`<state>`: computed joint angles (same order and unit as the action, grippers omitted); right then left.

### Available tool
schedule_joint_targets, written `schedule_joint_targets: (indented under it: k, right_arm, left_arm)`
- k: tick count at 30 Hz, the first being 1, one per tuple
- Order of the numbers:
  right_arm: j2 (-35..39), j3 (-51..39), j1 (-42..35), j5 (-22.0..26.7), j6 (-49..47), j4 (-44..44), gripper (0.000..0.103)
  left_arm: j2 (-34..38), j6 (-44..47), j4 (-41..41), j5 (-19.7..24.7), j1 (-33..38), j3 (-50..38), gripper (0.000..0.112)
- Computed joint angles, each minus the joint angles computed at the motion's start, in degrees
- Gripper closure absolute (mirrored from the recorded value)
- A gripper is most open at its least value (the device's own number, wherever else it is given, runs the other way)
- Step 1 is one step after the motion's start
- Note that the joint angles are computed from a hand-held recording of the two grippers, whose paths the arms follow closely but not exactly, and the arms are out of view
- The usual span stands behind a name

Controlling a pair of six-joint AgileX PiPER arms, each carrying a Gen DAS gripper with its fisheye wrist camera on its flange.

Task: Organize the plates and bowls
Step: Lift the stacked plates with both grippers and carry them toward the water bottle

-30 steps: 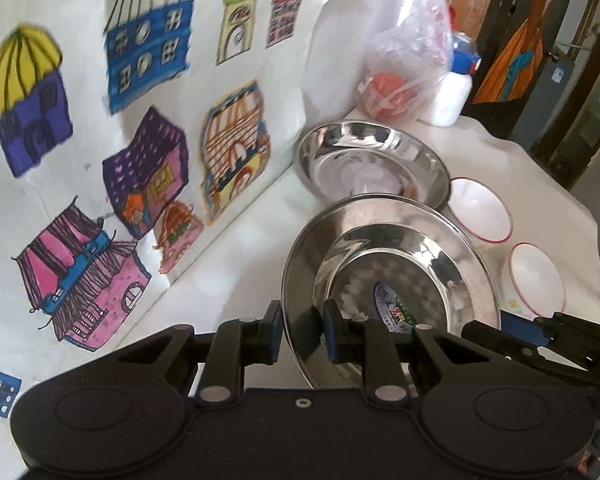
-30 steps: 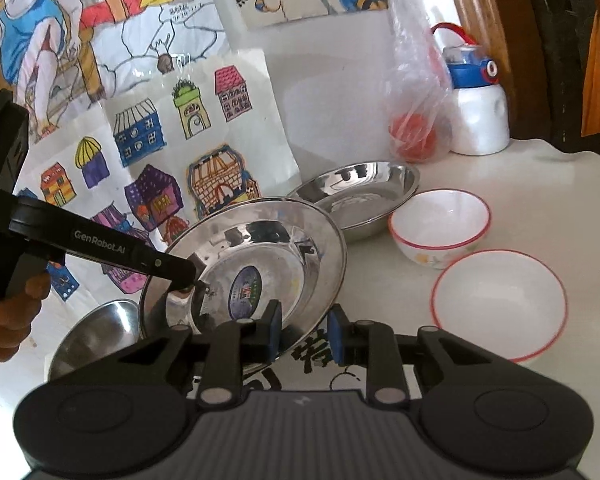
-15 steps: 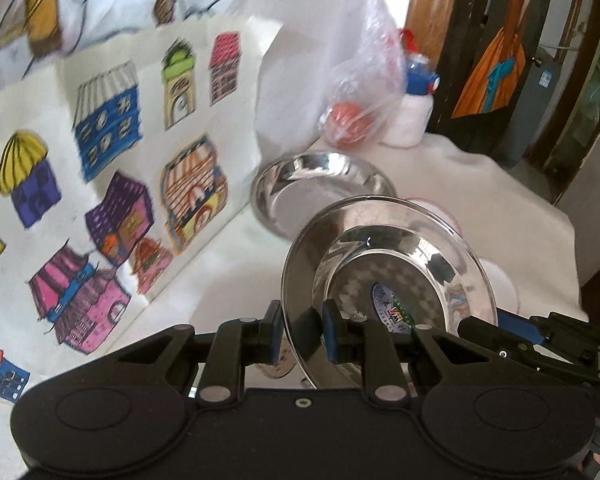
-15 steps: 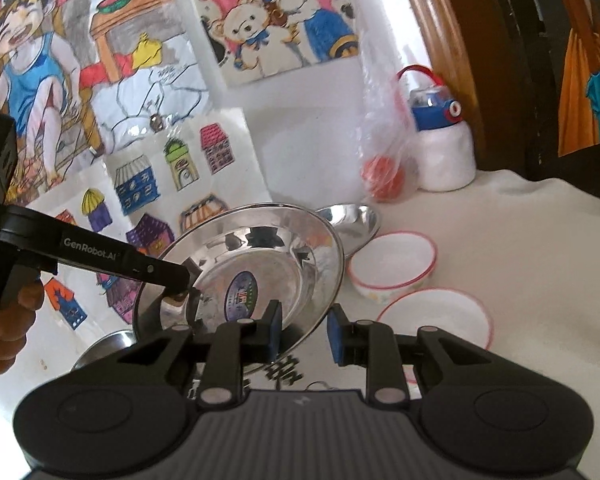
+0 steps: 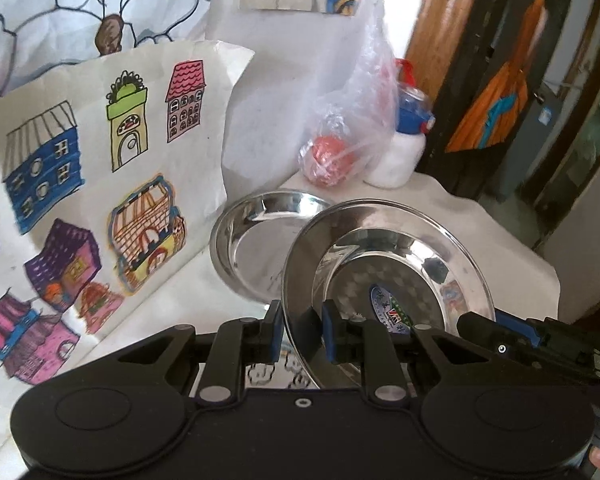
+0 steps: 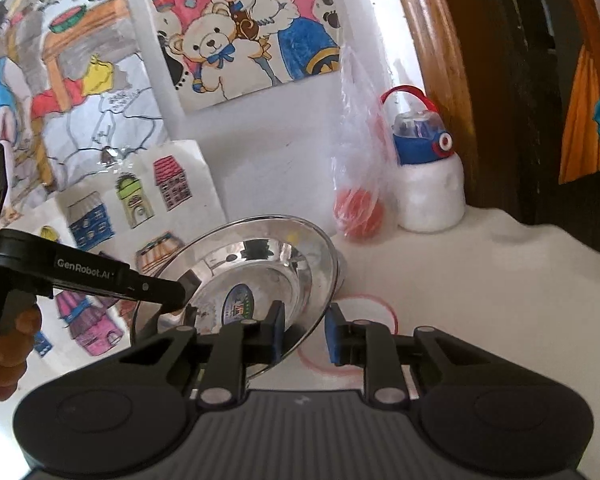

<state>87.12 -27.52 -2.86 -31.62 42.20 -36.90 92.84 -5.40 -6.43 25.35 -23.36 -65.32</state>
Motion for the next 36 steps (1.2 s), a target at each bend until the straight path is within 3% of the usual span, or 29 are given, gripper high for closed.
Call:
schedule_joint_targets:
  k: [14,26,31,36]
  right_arm:
    - [19.37,-23.04,2.42,7.23,4.77,-9.85,0.079]
    - [25.71,-31.75,4.77,13.91,4.16,-12.16,0.078]
    - [26.18,-33.34,5.79,16.08,2.97,-12.31,0.077]
    - [26.73,-33.94,7.28,17.74,-5.06,-5.67,0.077]
  left_arm:
    - [14.23,-4.79,-1.45,-2.97,5.28,-11.12,0.091]
    - [22.52,-23.97,15.09,-3.02,3.48,-17.17,0.089]
    - [24.84,-30.15,21.42,-0.69,2.11,-20.52,0.088]
    - [26.57,-34.97,26.04,0.97,1.11,-22.54,0.087]
